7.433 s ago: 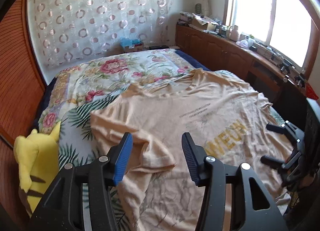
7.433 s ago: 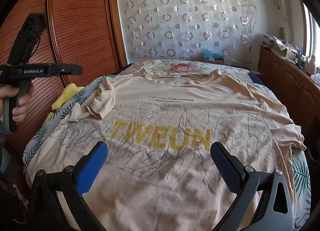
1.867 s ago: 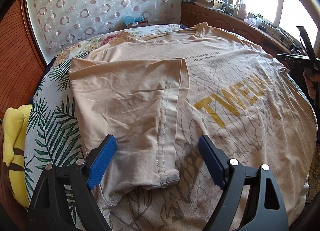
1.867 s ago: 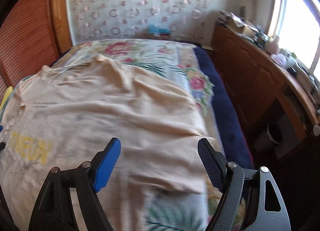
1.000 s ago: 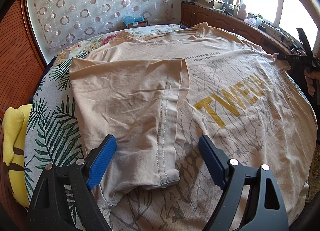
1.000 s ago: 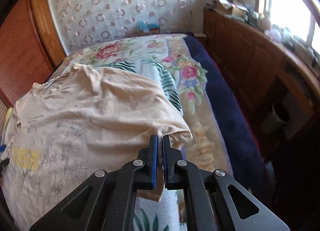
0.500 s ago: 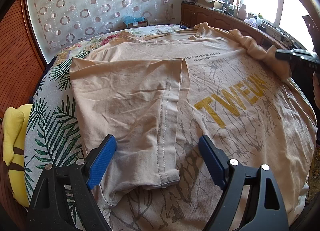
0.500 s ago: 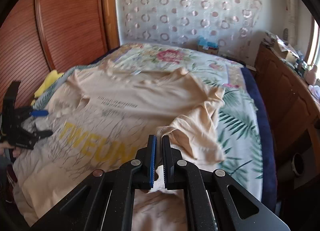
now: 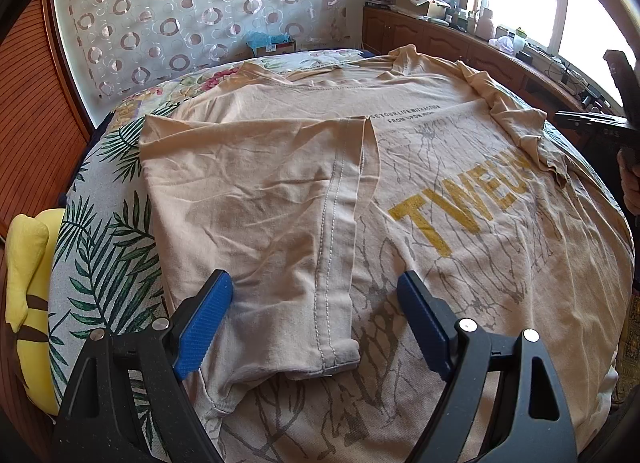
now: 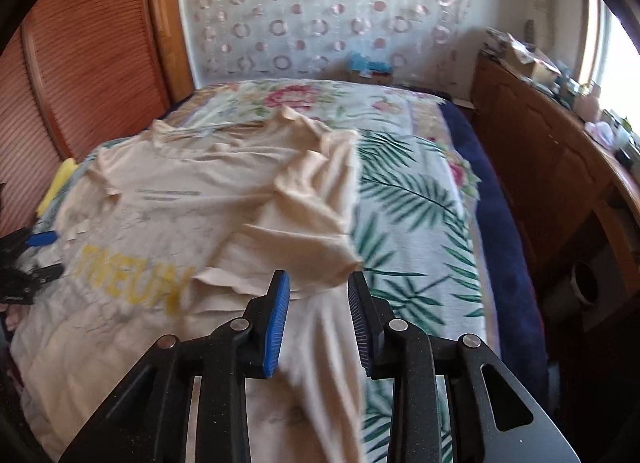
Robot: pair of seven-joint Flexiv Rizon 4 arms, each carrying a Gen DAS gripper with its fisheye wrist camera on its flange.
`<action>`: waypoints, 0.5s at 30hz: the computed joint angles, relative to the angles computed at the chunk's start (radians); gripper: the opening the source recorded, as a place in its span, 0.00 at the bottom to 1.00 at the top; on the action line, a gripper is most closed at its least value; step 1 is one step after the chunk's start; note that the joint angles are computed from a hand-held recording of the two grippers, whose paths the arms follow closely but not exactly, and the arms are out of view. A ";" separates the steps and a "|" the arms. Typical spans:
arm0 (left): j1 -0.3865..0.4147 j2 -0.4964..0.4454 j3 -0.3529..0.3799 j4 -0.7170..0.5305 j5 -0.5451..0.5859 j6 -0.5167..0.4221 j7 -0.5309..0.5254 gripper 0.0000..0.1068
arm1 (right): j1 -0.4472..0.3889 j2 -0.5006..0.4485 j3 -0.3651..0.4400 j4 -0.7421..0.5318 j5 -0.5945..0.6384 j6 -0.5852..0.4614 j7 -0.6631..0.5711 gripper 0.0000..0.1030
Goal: Fold small clothes
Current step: 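Lift the sleeve with the right tool, fold it over the body, open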
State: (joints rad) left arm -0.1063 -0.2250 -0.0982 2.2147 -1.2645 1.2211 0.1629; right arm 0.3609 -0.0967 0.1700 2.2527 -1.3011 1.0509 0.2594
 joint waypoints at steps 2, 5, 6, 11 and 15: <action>0.000 0.000 0.000 0.000 0.000 0.000 0.000 0.80 | -0.017 -0.015 -0.016 0.003 0.002 0.026 0.022 0.30; 0.000 0.001 0.000 0.001 0.000 -0.001 0.000 0.80 | -0.035 -0.040 -0.038 -0.001 -0.039 0.077 0.081 0.30; 0.000 0.000 0.000 0.000 0.001 -0.001 0.000 0.80 | -0.047 -0.050 -0.050 -0.006 -0.072 0.112 0.111 0.30; 0.000 0.000 0.000 0.000 0.000 -0.001 0.000 0.80 | -0.069 -0.074 -0.065 -0.038 -0.136 0.187 0.148 0.30; 0.000 0.000 0.000 0.000 0.000 -0.001 0.000 0.80 | -0.080 -0.114 -0.078 -0.084 -0.188 0.226 0.127 0.04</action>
